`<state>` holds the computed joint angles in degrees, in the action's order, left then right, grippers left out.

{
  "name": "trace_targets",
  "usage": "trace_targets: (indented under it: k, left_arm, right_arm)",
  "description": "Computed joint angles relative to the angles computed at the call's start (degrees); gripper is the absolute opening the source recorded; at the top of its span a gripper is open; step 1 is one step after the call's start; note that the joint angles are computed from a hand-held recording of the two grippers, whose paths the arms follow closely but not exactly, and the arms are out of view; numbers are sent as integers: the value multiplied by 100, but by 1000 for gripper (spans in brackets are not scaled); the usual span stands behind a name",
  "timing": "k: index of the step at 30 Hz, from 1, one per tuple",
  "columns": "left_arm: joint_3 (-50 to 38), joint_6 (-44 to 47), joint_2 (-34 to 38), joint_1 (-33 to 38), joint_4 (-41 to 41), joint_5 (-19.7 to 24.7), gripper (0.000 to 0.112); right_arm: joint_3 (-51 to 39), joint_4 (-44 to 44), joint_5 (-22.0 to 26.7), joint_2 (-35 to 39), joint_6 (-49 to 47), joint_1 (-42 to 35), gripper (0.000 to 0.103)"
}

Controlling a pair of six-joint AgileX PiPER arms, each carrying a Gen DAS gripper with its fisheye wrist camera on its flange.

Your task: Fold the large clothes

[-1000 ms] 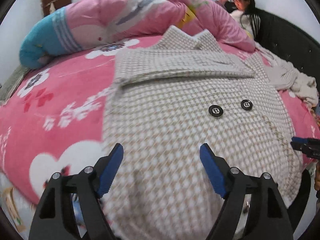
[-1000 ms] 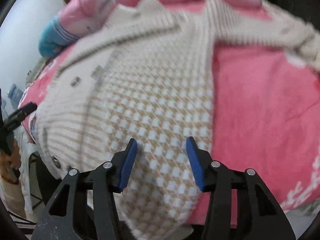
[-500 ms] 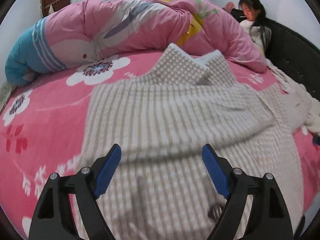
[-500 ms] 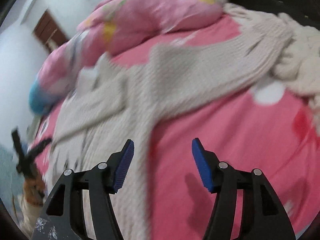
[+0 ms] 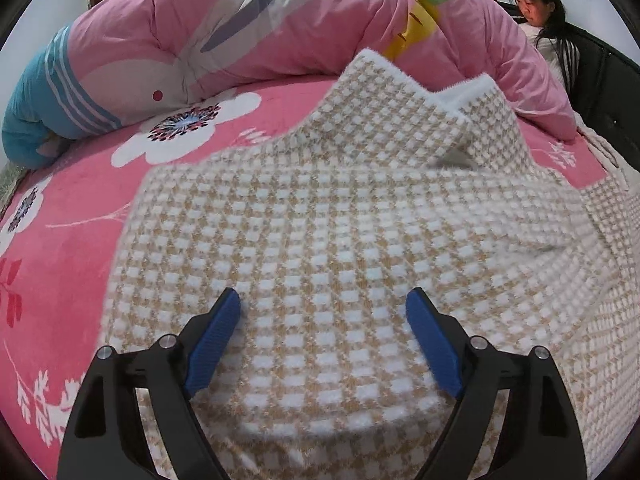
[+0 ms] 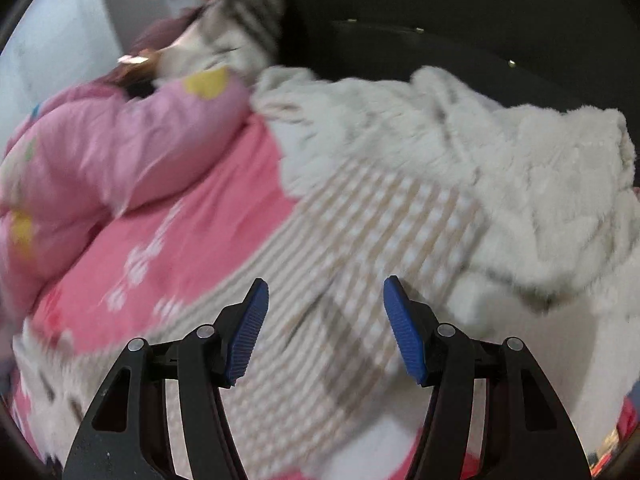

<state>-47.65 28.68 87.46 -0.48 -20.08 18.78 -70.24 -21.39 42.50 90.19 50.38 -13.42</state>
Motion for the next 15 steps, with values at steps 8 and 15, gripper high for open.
trace_targets:
  k: [8, 15]
  left_arm:
    - [28, 360, 72, 71, -402, -21, 88]
    - [90, 544, 79, 92, -550, -104, 89]
  right_arm:
    - [-461, -464, 192, 414, 376, -44, 36]
    - [-123, -956, 43, 101, 591, -49, 0]
